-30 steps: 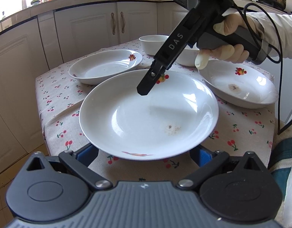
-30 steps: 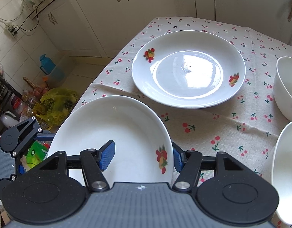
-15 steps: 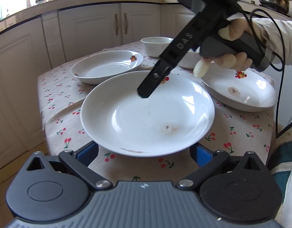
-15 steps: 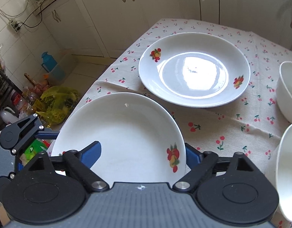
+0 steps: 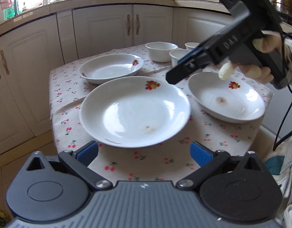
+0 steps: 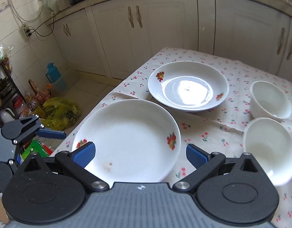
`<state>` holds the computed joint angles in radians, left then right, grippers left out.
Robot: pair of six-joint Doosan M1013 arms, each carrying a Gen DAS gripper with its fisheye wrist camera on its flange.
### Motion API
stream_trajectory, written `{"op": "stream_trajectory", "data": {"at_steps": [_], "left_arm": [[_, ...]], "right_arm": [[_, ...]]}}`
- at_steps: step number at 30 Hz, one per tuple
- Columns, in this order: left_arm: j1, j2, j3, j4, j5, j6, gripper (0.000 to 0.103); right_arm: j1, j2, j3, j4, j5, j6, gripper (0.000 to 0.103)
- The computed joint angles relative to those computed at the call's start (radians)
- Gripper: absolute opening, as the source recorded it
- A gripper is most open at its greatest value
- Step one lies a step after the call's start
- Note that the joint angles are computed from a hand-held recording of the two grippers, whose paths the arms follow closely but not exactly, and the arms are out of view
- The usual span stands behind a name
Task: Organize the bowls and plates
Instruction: 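Grasp the rim of the brown-stained white plate with the left gripper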
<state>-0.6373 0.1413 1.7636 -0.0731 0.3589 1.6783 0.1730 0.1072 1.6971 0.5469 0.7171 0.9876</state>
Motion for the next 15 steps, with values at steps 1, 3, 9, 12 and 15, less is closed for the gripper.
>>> {"op": "stream_trajectory", "data": {"at_steps": [1, 3, 9, 12, 15], "left_arm": [[-0.011, -0.003, 0.002, 0.043, -0.005, -0.047, 0.102], [-0.03, -0.007, 0.007, 0.095, -0.015, -0.11, 0.102], [-0.092, -0.012, 0.004, 0.304, -0.032, -0.36, 0.102], [-0.124, -0.004, -0.012, 0.466, -0.006, -0.544, 0.102], [-0.141, 0.003, -0.018, 0.494, -0.019, -0.583, 0.102]], "right_arm": [[-0.004, -0.015, 0.017, 0.005, -0.011, -0.01, 0.103], [-0.012, -0.046, 0.053, 0.013, -0.034, -0.025, 0.103], [-0.051, -0.136, 0.162, 0.019, -0.119, -0.056, 0.103], [-0.065, -0.178, 0.217, -0.021, -0.175, -0.04, 0.103], [-0.081, -0.215, 0.265, -0.059, -0.21, -0.037, 0.103]]}}
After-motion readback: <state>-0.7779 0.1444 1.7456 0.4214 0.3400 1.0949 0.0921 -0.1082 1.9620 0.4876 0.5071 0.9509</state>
